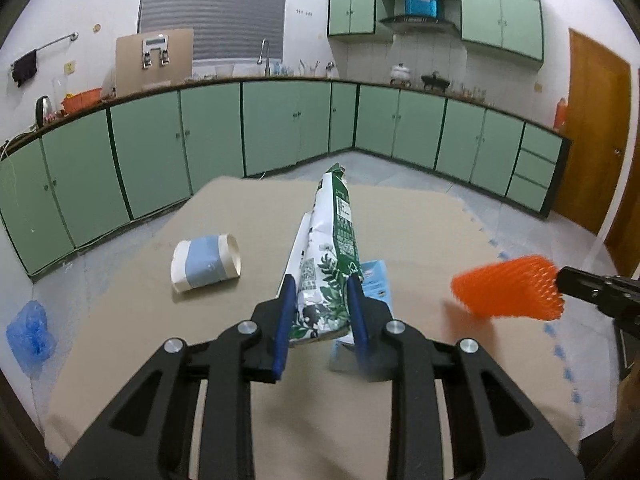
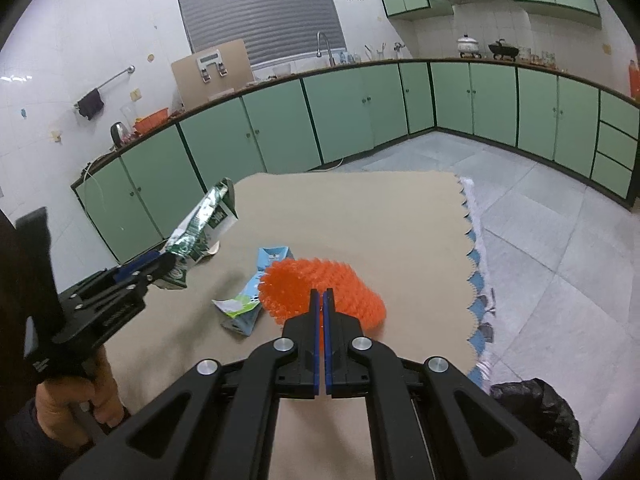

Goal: Collect trash
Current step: 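Carry the green pouch and orange net over the bin and open both tools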

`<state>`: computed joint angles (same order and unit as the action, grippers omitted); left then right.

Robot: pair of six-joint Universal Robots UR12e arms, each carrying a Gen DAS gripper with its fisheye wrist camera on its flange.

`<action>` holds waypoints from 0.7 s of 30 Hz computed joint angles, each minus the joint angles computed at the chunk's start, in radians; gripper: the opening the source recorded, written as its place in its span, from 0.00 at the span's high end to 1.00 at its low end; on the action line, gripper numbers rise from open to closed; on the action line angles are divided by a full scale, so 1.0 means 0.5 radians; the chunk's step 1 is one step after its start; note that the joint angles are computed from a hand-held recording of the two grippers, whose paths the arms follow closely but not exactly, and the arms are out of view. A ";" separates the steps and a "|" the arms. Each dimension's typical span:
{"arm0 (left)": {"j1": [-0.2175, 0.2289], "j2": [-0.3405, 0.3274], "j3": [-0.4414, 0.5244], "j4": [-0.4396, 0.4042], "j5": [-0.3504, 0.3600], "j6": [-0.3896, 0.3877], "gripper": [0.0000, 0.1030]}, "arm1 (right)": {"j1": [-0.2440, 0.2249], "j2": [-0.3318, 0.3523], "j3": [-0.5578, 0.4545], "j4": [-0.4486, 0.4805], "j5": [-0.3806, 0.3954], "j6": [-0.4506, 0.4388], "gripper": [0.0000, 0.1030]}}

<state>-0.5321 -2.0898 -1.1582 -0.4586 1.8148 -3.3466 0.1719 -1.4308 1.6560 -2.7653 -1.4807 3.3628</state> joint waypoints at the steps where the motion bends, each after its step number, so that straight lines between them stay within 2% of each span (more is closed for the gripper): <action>1: -0.006 0.017 -0.011 -0.001 -0.011 -0.008 0.76 | 0.004 -0.016 0.005 -0.001 -0.011 -0.003 0.99; 10: -0.070 0.113 -0.080 0.049 -0.034 0.004 0.76 | 0.012 -0.163 0.065 -0.031 -0.088 -0.038 0.99; 21: -0.165 0.123 -0.022 0.058 -0.136 0.103 0.76 | -0.018 -0.350 0.185 -0.033 -0.230 -0.008 0.99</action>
<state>-0.6146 -2.0281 -1.1690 -0.4296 1.7467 -3.2952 0.1627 -1.6059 1.7484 -2.7820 -1.5958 3.3590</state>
